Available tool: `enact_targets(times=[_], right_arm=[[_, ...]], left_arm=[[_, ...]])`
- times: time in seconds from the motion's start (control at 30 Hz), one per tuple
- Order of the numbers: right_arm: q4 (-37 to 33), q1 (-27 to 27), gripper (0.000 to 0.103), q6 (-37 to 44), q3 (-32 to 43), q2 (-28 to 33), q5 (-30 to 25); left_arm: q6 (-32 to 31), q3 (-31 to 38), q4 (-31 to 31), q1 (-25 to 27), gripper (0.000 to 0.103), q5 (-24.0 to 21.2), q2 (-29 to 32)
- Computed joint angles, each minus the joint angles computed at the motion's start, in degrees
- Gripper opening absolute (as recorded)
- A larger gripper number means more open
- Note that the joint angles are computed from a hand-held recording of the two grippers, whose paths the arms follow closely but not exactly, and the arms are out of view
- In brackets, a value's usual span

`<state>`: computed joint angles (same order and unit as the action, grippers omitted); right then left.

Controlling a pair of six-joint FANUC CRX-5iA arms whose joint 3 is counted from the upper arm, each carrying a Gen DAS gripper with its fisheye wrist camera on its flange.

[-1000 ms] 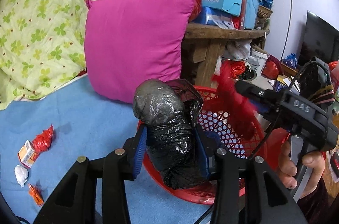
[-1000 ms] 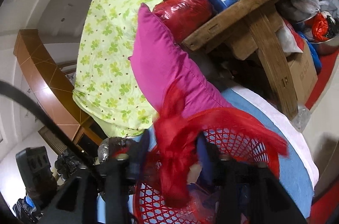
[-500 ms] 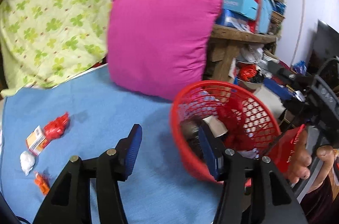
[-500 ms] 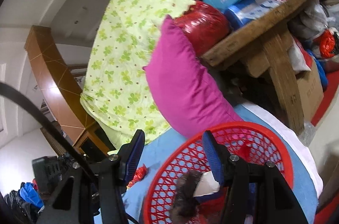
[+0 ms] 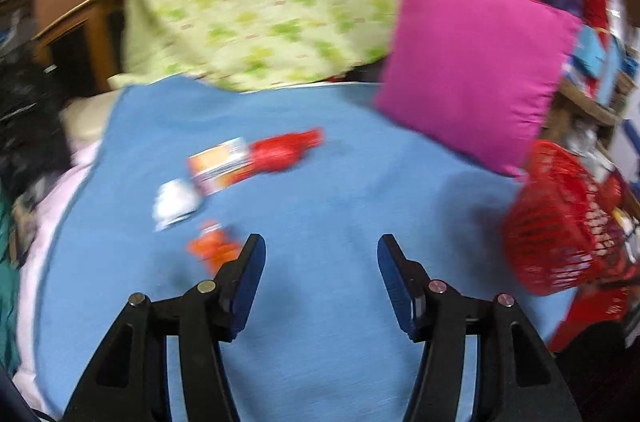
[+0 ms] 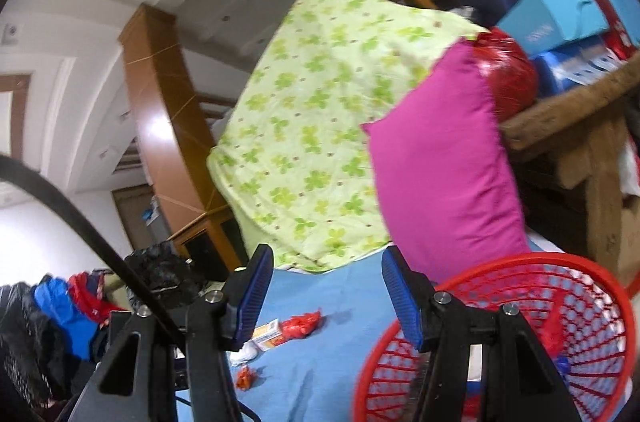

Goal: Collect trash
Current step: 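Move both tools back over the remaining trash on the blue blanket, then grasp the orange wrapper with the right tool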

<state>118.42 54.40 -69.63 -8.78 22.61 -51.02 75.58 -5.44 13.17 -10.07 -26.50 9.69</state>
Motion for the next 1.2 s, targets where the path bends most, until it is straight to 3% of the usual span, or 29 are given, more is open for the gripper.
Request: enact_targets(times=[0.17,0.5,0.7,1.2], right_arm=[[0.26,0.02,0.061,4.79,5.85,3.82,4.66],[-9.46,1.79,0.061,23.03,20.61,13.61,15.36],[-21.98,3.91,0.061,36.78,29.12,19.28,16.58],[-41.20,5.94,0.061,54.30,41.08,26.29,15.22]], left_arm=[[8.80,-1.69,-8.89,4.09,0.059,-0.23,-2.45],[13.29,-3.32,-12.99,6.94,0.059,0.48,-2.31],[15.56,-2.24,-17.45,6.62,0.060,1.07,-1.27],[25.54,0.81,-27.72,6.44,0.060,1.43,1.25]])
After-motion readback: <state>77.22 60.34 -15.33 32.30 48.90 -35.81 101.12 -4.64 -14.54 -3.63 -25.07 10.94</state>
